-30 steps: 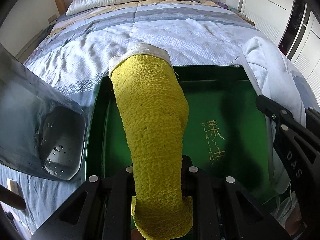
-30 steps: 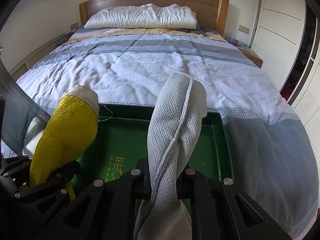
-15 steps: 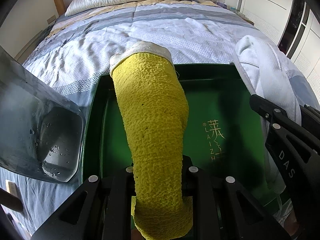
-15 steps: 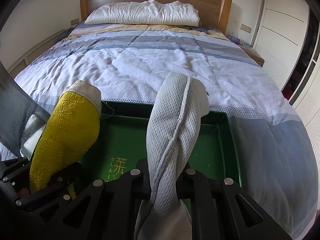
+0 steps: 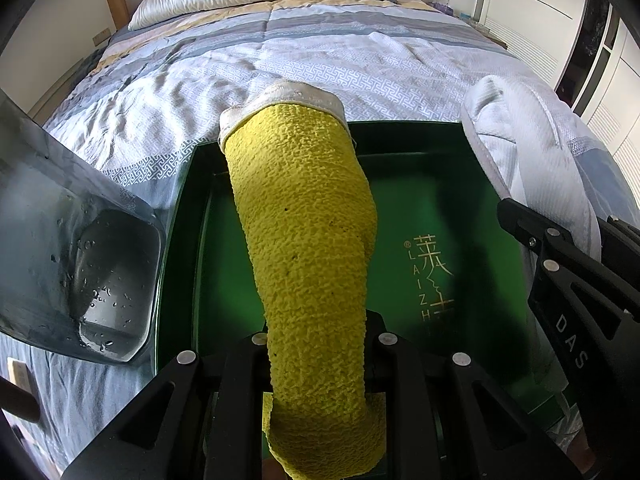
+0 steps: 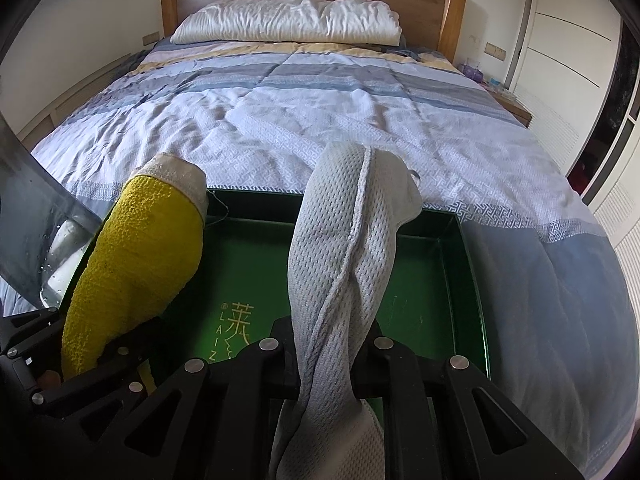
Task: Organize soft objects
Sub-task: 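Lower both items into the green tray and open both tools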
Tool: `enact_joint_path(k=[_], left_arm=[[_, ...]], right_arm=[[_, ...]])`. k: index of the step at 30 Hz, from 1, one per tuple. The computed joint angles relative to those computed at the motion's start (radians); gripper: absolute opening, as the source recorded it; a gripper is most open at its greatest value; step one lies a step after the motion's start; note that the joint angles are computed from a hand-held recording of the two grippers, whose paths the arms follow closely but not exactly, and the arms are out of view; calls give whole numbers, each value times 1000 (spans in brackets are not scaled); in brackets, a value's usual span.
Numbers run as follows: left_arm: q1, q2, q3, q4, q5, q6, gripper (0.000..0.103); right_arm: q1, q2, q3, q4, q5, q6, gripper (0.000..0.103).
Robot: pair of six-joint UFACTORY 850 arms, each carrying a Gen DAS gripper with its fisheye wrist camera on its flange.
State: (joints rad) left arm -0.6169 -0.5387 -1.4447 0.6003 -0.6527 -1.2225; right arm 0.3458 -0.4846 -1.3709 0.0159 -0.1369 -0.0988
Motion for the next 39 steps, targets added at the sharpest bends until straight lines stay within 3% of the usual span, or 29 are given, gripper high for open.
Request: enact_joint_path(k=[14, 25, 27, 33, 39], left_arm=[[3, 3, 7, 2, 10, 0, 18], [7, 5, 12, -7, 30, 6, 30], [9, 7, 15, -13, 36, 12, 36], [9, 8, 18, -7, 32, 3, 46], [4, 17, 24, 8, 29, -2, 49]], right_arm=[[0, 6, 2, -4, -13, 0, 14], [-3, 6, 2, 39, -18, -41, 17], [-4, 6, 2, 47, -18, -48, 19], [-8, 12, 11, 116, -8, -96, 35], [-13, 32, 32, 193, 11, -157, 54]])
